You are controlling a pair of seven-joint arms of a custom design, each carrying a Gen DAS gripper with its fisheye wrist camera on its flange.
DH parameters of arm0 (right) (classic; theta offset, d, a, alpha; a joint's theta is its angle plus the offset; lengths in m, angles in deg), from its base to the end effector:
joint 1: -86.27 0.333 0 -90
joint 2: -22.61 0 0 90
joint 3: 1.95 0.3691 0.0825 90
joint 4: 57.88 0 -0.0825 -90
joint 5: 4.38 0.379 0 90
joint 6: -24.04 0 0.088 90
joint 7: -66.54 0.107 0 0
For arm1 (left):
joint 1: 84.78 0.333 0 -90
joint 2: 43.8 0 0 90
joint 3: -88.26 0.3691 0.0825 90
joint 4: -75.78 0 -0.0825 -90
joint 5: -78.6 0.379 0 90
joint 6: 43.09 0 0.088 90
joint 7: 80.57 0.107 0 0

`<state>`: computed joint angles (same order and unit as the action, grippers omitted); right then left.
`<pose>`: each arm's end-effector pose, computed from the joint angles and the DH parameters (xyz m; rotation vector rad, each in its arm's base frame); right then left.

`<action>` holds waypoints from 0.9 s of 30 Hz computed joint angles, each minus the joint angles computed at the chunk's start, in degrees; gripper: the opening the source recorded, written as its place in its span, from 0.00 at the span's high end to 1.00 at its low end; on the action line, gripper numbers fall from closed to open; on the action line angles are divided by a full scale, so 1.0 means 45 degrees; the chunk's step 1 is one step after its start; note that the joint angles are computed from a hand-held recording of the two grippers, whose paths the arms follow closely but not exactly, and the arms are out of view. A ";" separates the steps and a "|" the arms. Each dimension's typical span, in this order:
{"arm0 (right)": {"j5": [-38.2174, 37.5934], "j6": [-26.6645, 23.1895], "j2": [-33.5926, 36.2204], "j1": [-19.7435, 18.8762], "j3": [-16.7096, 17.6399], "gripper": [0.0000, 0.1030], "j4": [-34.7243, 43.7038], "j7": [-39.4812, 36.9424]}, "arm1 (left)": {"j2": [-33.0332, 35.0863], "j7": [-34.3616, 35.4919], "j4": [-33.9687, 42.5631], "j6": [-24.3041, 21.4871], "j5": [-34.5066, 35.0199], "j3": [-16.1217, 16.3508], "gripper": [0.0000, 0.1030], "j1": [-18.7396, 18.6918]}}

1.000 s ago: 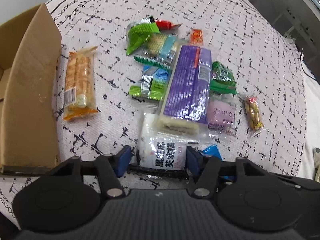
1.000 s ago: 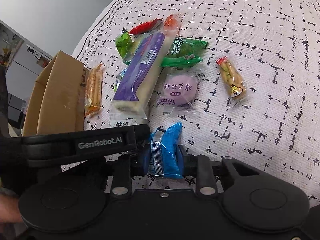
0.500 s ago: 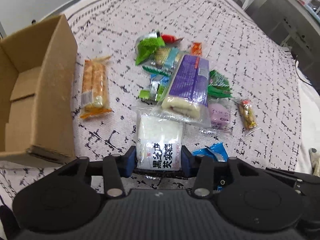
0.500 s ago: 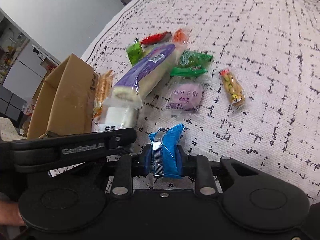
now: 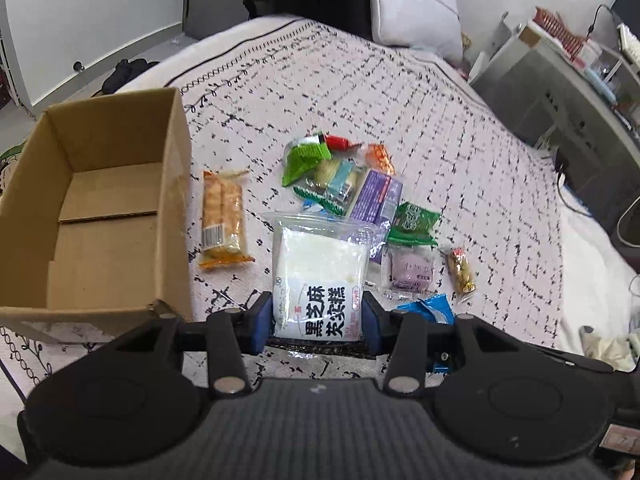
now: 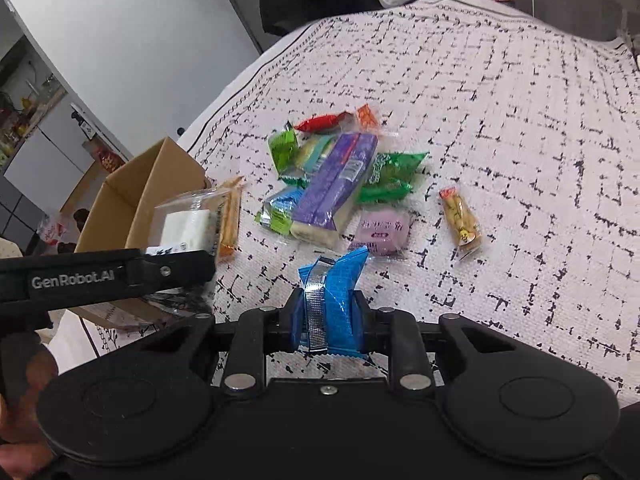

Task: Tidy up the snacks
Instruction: 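Close the left tool on the white pack while the right tool grips the blue candy, then carry both snacks over the cardboard box and open both tools to drop them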

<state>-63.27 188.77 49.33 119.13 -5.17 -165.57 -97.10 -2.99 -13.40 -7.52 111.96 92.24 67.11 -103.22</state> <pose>0.5635 0.3817 0.3510 -1.3834 2.0654 -0.3999 0.6544 -0.4463 0.3943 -1.7041 2.3684 -0.8788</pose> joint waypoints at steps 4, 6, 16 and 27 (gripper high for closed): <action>-0.0264 -0.0447 -0.0150 0.0220 -0.0127 0.78 0.0123 0.0443 | -0.0316 0.0036 -0.0534 0.0535 -0.0190 -0.0186 0.57 0.0366; -0.0390 -0.0643 -0.0180 0.0233 -0.0096 0.78 0.0261 0.0535 | -0.0423 0.0009 -0.0706 0.0801 -0.0212 -0.0217 0.57 0.0486; -0.0877 -0.1218 0.0016 0.0337 0.0093 0.78 0.1456 0.0479 | -0.0734 -0.0672 -0.1152 0.1970 -0.0131 -0.0153 0.57 0.0953; -0.0447 -0.0989 0.1109 0.0545 0.0024 0.78 0.3434 -0.0435 | -0.1266 -0.2627 -0.1624 0.3188 0.1039 0.0913 0.57 0.0878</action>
